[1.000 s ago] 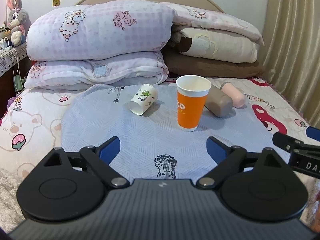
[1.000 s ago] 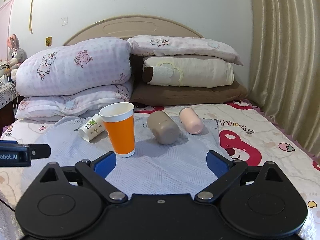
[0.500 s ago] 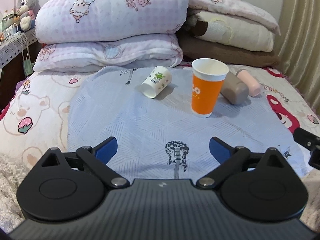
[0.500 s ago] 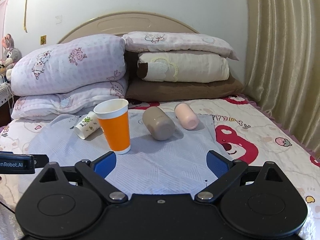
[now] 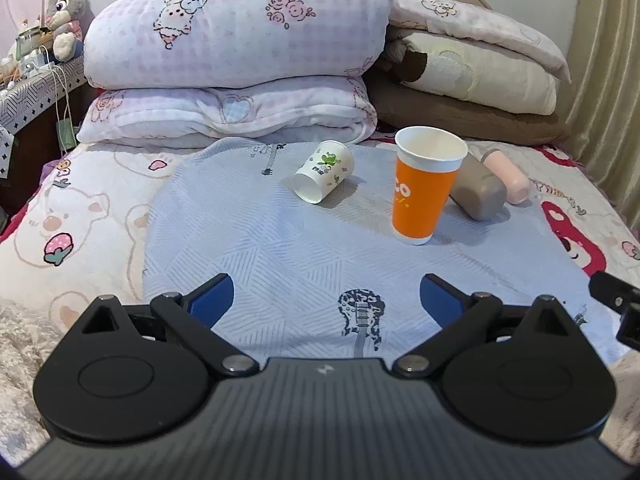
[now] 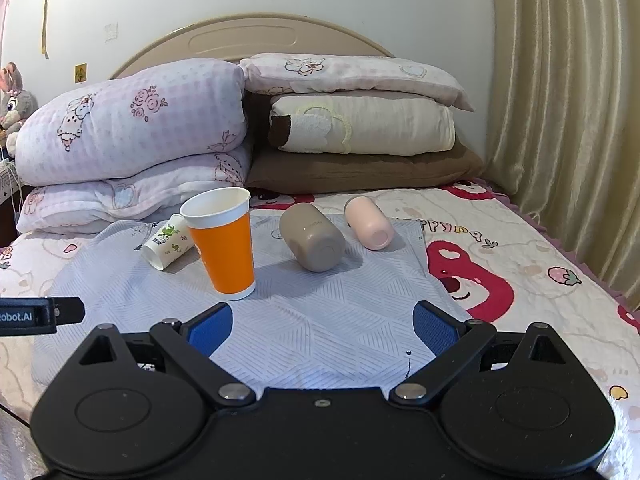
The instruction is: Flip cup upright
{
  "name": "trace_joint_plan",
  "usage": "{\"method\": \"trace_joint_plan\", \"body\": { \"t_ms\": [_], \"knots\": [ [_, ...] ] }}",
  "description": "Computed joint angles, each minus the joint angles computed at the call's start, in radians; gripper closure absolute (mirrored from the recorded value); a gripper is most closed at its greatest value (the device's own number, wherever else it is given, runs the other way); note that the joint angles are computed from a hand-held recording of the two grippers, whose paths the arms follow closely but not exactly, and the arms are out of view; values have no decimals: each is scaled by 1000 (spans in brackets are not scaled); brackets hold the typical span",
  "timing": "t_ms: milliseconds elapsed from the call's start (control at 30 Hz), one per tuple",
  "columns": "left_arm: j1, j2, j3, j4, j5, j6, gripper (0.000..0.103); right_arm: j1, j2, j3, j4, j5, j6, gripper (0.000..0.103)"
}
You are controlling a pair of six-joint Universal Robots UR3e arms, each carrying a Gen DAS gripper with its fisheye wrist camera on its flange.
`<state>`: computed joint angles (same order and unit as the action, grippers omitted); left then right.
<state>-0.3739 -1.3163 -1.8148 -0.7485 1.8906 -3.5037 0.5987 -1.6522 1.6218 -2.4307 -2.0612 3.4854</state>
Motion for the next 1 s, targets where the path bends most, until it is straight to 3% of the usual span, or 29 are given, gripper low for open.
{"method": "trace_joint_plan", "body": {
  "t_ms": [1000],
  "knots": [
    [-12,-15,10,4,35,10,0,-7,1,6,2,1,-6,4]
  ]
}}
